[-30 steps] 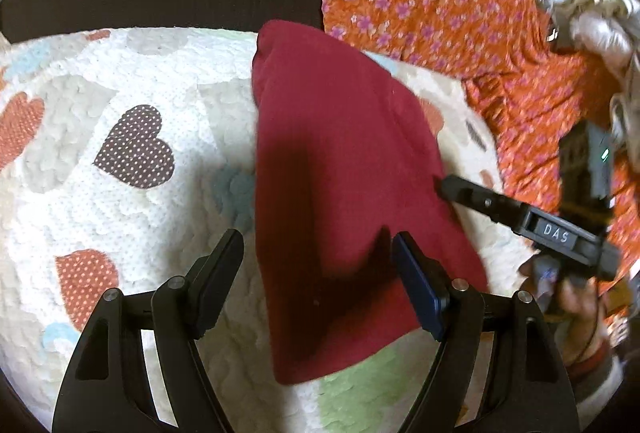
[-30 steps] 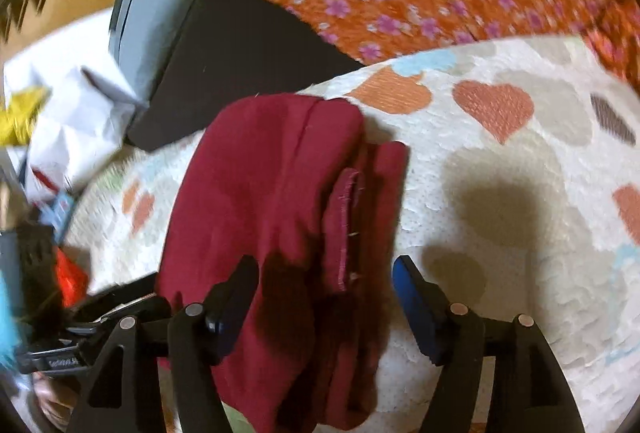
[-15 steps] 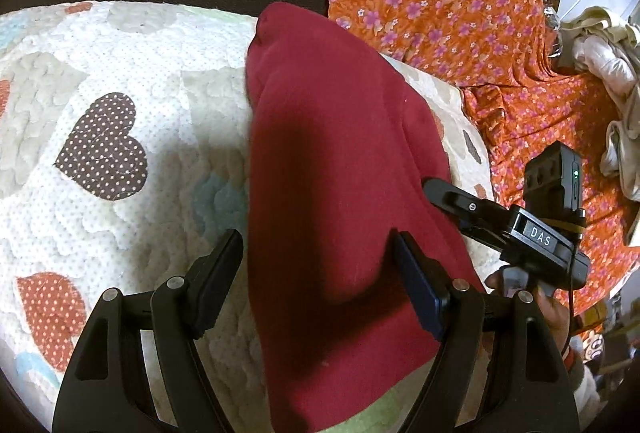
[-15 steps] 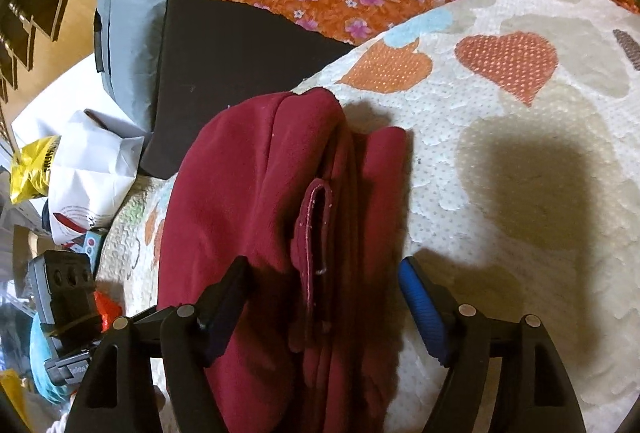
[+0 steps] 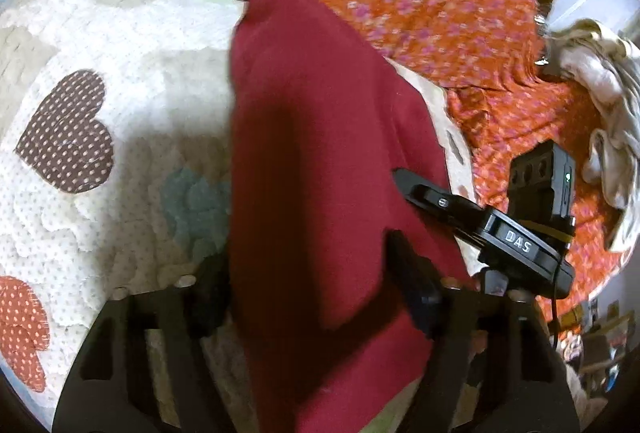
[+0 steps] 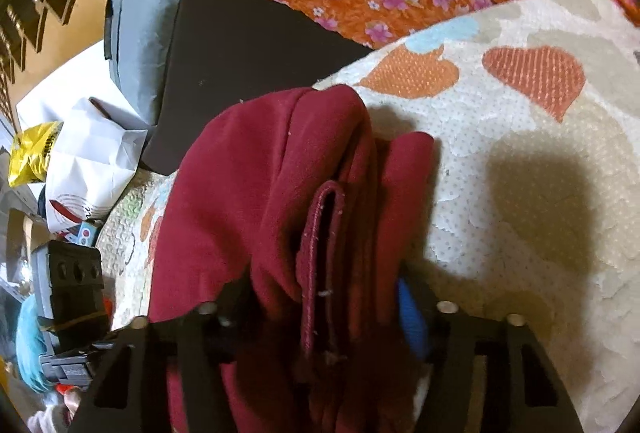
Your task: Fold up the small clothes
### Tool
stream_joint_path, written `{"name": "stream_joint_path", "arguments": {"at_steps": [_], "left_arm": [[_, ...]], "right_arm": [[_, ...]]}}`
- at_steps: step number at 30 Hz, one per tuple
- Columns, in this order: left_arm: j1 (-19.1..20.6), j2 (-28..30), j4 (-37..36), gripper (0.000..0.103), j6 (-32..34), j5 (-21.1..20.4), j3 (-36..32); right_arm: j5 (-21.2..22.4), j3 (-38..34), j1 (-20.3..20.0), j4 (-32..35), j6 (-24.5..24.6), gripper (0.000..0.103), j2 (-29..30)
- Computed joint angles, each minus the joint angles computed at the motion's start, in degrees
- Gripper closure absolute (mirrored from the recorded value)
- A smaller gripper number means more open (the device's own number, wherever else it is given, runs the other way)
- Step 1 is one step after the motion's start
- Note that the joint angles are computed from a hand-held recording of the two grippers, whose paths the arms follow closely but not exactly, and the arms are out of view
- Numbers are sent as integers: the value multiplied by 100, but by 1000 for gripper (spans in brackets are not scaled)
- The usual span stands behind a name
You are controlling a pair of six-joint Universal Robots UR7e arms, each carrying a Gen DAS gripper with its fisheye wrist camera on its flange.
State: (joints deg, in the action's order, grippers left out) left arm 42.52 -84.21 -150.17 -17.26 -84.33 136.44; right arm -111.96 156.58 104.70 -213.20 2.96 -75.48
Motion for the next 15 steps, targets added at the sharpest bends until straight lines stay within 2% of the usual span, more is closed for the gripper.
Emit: {"name": "stream_joint_path", "arguments": {"at_steps": [3,6,9,13,15], "left_arm": [[-153,-217,276,43,-62,70,-15],[-363,-684,629,44,-218,194,46],[-670,-1442,1446,44,-593,365,88],[-1270,-2539,2799,44,-1288,781,204],[-1443,-3076,3302,43,-1660,850,351]], "right_arm": [[-509,-102,506,148,156,55,2],[-630,-129,922,507,440,56,-122],[-542,-82,1353,746,803,56,-184],[-633,-71,2020,856,1292,56,99],[-622,-62,2190,938,1466,55,250]]}}
